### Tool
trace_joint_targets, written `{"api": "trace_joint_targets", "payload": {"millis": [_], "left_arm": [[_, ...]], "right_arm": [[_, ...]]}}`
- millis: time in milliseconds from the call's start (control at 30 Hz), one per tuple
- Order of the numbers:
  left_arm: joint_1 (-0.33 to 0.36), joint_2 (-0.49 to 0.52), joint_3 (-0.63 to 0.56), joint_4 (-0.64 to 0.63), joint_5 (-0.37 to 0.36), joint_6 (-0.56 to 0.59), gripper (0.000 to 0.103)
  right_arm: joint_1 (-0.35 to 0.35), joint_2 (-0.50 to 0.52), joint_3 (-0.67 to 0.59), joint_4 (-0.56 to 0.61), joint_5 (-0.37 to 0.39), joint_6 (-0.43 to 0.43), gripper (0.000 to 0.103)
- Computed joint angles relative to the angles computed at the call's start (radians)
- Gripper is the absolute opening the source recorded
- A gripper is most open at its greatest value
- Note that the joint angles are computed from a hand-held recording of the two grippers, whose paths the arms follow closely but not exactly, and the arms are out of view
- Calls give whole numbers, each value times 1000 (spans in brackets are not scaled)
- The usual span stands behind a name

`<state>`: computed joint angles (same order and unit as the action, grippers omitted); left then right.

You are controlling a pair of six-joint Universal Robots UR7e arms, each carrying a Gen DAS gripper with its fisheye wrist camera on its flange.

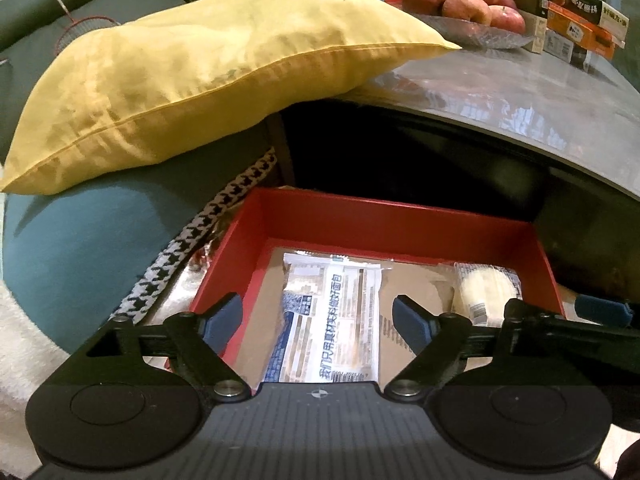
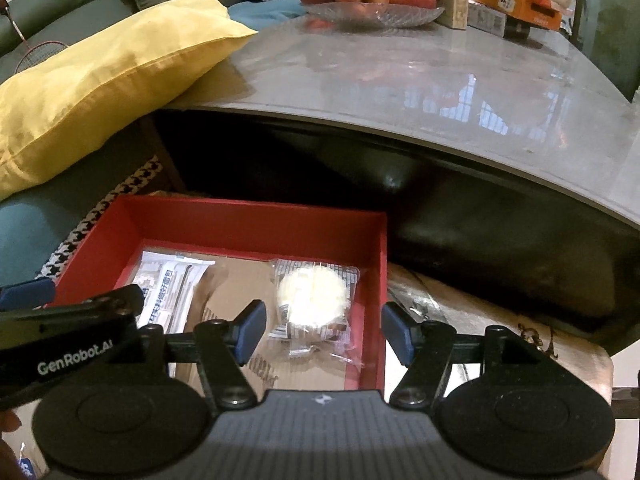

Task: Organize snacks
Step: 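Lower both snacks into the red tray and open both grippers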

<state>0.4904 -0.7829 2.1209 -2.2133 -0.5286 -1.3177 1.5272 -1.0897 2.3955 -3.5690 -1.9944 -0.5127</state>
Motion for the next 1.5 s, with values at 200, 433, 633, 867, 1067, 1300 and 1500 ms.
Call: {"api": "trace_joint_targets", "payload": {"millis": [200, 433, 633, 867, 1067, 1300, 1500], "left_arm": [[-27, -27, 21, 41, -11, -43, 87], [-57, -62, 52, 89, -25, -89, 89], [-79, -92, 75, 119, -34, -124, 89], [-105, -109, 90, 156, -49, -159, 90], [-119, -123, 105, 162, -72, -179, 90], [-146, -142, 133, 176, -108, -209, 90], [-176, -152, 152, 206, -141, -248, 90]], "right_arm": [[10, -26, 28, -1, 7, 18, 59], [23, -58, 68, -1, 13, 31, 60], [31, -76, 91, 0, 17, 45, 60], [38, -91, 118, -2, 21, 50, 60], [41, -102, 137, 3, 23, 51, 64], [45, -120, 161, 11, 25, 44, 64], [51, -145, 190, 17, 38, 42, 64]]}}
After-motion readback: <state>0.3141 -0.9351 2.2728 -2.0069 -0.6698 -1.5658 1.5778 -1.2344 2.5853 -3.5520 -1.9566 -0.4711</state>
